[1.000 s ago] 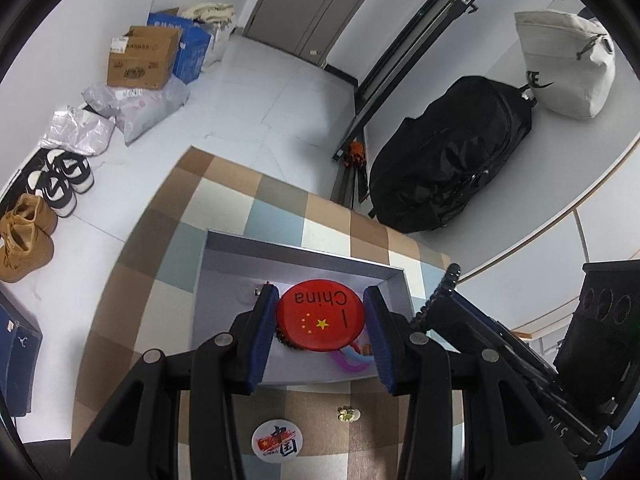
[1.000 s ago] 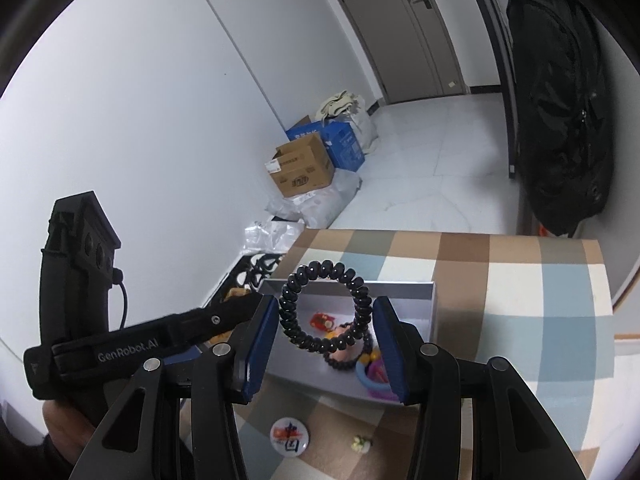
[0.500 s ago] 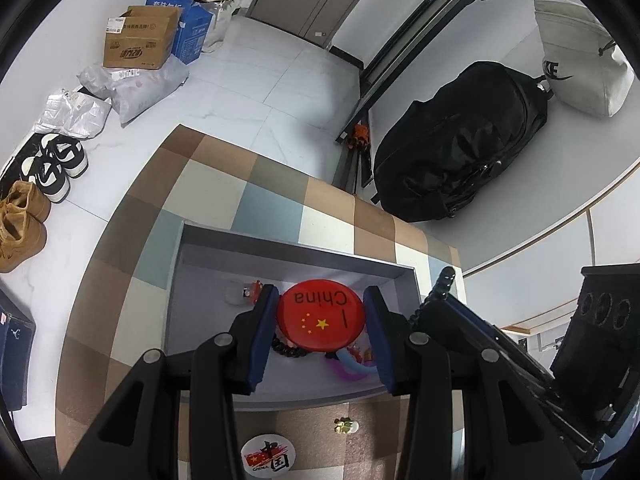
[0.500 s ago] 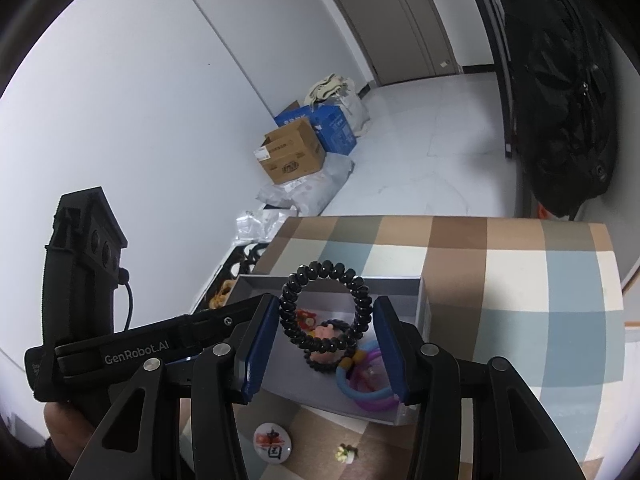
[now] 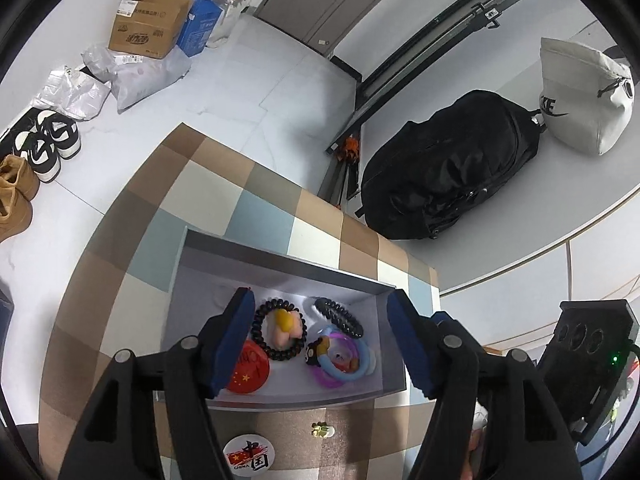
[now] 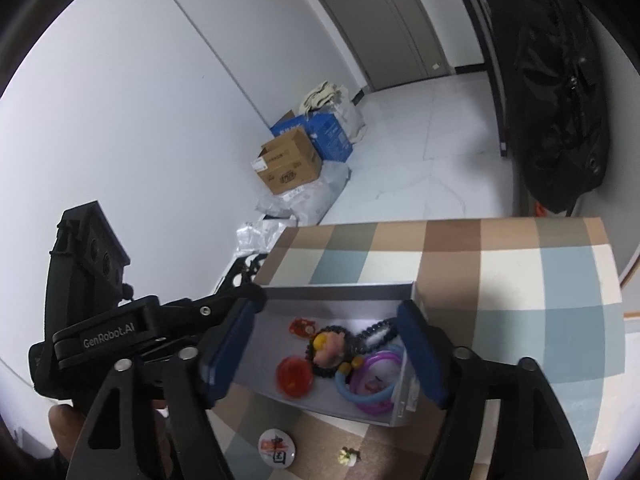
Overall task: Organize jewelry
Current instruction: 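Lower the red badge and bracelet into the grey box and open both tools, then lift both tools out of the box toward the white badge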
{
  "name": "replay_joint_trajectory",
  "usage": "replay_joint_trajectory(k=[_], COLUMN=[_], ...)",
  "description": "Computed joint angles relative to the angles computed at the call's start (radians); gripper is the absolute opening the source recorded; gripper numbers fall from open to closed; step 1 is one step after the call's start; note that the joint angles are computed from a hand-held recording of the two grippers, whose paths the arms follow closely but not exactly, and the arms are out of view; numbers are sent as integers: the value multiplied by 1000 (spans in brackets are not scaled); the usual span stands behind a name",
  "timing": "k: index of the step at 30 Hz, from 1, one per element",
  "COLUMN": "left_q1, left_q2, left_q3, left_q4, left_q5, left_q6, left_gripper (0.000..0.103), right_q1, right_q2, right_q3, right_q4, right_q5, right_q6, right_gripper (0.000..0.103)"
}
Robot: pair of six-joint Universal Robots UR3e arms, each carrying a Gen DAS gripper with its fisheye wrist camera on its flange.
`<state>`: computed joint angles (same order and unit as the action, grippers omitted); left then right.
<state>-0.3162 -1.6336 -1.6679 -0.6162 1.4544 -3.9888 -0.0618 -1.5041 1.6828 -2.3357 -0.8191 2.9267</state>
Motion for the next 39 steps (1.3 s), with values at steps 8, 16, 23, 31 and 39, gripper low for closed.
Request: replay_joint_trajectory(k=[8,16,23,31,39], left_q1=[-42,-84,-147,-214,-277], left_q2=[-21,-12,5,37,50], left_q3=[65,86,79,46,16], left_q4=[-96,-151,-171,-166,-171], left_q5=[93,173,270,364,419], left_q6=[22,45,32,25,27], left_gripper=[64,65,73,76,83], right_q1=[5,12,2,-22,-54], right_q2=[8,-8,-88,-200,-341], right_q3=[-10,5,84,185,285], right_q4=[22,22,-13,-22,32], right_q5=[-33,-81,-93,-102,-100], right_q6=[12,14,-10,-61,-124], right_gripper=[82,86,92,97,103])
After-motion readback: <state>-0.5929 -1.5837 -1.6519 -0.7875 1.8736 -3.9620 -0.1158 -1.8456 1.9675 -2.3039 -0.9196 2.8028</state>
